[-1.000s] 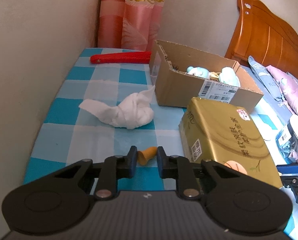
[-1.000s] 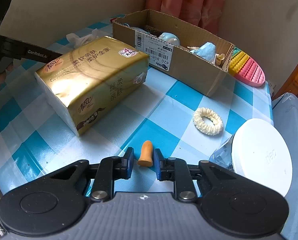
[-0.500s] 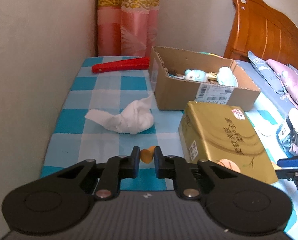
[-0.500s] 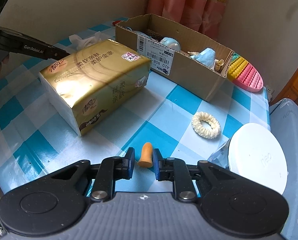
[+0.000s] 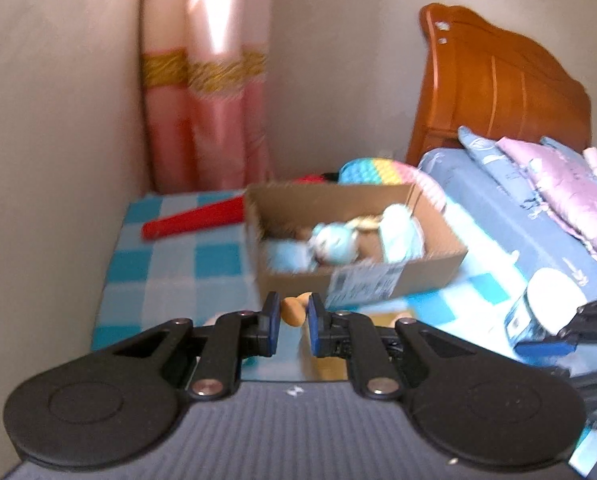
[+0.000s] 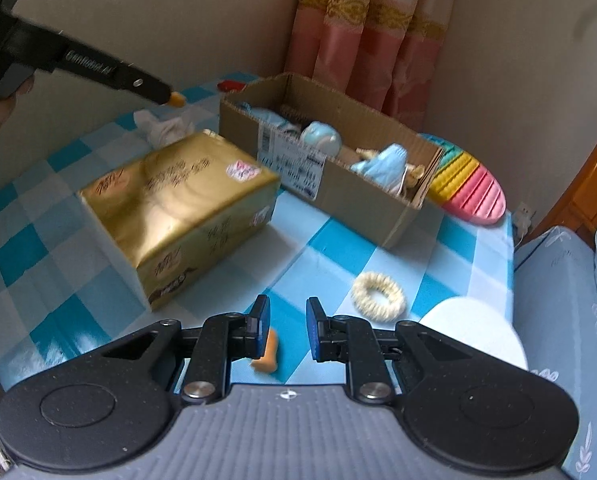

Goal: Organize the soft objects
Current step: 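Carry the earplug into the box and open the left tool, then withdraw the open left tool from the box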

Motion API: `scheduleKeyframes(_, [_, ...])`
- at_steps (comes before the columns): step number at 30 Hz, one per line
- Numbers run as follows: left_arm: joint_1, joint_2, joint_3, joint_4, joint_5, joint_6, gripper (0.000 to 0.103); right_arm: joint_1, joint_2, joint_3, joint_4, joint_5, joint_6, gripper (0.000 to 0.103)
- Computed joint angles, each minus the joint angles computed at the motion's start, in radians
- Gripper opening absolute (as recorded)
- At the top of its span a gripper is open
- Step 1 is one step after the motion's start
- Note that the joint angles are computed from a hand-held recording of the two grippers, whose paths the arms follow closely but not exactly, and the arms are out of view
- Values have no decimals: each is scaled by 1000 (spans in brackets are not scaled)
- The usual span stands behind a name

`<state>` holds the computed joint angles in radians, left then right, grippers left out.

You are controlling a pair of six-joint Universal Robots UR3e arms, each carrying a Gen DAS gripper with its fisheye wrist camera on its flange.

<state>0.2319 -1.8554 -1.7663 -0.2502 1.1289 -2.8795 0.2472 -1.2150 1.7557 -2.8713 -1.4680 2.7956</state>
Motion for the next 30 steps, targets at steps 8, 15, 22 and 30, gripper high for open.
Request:
scheduleKeyframes(8, [-120,-247,436,-176,43,15,16,-10,6,-28,-21,5,-1,23])
scheduleKeyframes(15, [-139,-250,395,-90,110,-43,87,-24,6,-58,-7,18,11,23])
scheduleKeyframes(22, [-118,-16,86,26,223,-28,100,-56,40,-183,67,52,32,23])
scheduleKeyframes(30, [-28,219,-243,46,199,-110,102,-61,212,-583,303,49,72,23])
